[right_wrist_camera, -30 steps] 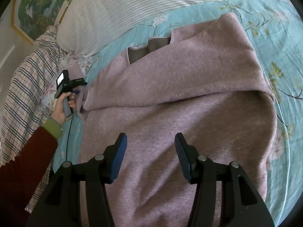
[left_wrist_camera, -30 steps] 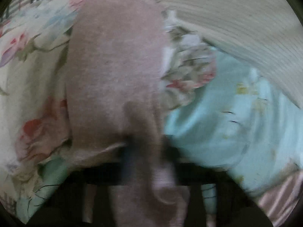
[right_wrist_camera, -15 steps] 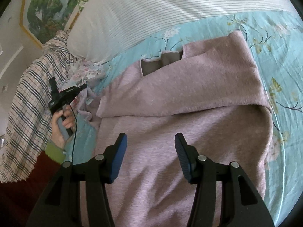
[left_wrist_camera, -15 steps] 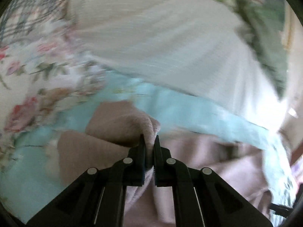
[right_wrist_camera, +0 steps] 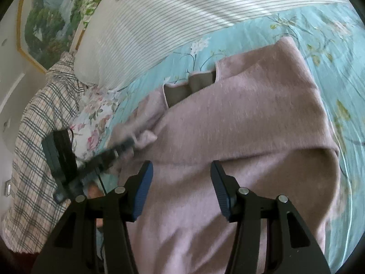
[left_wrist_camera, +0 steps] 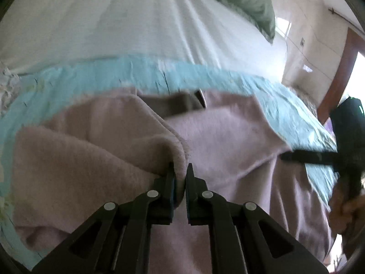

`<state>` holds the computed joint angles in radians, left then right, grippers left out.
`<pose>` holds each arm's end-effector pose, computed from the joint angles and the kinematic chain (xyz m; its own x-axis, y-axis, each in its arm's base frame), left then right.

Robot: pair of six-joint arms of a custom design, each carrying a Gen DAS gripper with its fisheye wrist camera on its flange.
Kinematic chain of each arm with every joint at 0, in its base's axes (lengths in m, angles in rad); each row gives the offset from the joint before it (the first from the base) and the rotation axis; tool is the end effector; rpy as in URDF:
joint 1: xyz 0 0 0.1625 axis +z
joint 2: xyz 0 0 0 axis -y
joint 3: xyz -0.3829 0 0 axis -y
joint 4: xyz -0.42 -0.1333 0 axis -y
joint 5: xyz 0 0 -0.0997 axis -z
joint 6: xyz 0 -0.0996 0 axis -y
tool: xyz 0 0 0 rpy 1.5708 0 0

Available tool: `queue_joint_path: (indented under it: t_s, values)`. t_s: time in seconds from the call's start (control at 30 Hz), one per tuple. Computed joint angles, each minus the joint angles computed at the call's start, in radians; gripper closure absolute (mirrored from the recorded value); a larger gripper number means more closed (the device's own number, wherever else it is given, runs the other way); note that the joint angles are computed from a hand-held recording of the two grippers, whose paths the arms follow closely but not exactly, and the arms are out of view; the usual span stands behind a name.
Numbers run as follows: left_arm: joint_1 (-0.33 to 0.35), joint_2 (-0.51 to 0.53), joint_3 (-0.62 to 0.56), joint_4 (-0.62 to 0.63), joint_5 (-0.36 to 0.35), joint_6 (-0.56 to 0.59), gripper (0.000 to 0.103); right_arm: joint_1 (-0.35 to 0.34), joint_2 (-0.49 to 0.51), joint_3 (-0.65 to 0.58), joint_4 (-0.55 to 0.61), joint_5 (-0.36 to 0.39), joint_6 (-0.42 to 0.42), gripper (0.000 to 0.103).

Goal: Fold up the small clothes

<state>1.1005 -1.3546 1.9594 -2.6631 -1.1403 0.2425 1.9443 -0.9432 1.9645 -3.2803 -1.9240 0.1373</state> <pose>-0.0970 -0.5768 0.2644 -0.7762 0.4197 -0.4704 0.6044 0.7075 -0.3662 0.3039 -0.5045 0.1054 -0.9833 -0.0381 0.1777 -0.1486 0.7312 -0.6657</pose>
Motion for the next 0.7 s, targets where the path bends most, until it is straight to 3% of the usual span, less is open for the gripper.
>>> queue_joint_path:
  t_s: [0.07, 0.13, 0.17, 0.3, 0.43, 0.57, 0.6, 0.63, 0.67, 0.7]
  values:
    - [0.008, -0.031, 0.012, 0.037, -0.015, -0.018, 0.082, -0.013, 0.026, -0.052, 0.027, 0.028, -0.006, 0.049]
    - [0.008, -0.046, 0.024, 0.022, -0.002, -0.024, 0.056, -0.024, 0.053, -0.106, 0.065, 0.056, -0.016, 0.043]
    - [0.004, -0.075, 0.048, 0.008, 0.016, -0.033, 0.052, -0.028, 0.083, -0.158, 0.094, 0.072, -0.024, 0.039]
    - [0.001, -0.173, 0.121, -0.022, 0.057, -0.087, 0.049, -0.049, 0.173, -0.308, 0.200, 0.142, -0.033, 0.039]
    - [0.008, -0.252, 0.172, -0.046, 0.229, -0.180, 0.049, -0.068, 0.273, -0.453, 0.298, 0.167, -0.028, 0.039]
    - [0.077, -0.251, 0.127, 0.047, 0.281, -0.307, 0.049, -0.079, 0.365, -0.578, 0.378, 0.209, -0.019, 0.039]
    - [0.092, -0.242, 0.113, 0.063, 0.272, -0.323, 0.051, -0.080, 0.374, -0.592, 0.389, 0.213, -0.020, 0.047]
    - [0.108, -0.229, 0.095, 0.077, 0.259, -0.335, 0.051, -0.076, 0.391, -0.618, 0.413, 0.211, -0.023, 0.062]
    - [0.117, -0.218, 0.085, 0.078, 0.248, -0.338, 0.051, -0.071, 0.395, -0.626, 0.421, 0.208, -0.024, 0.098]
    - [0.124, -0.206, 0.076, 0.072, 0.235, -0.335, 0.051, -0.066, 0.391, -0.620, 0.405, 0.205, -0.026, 0.097]
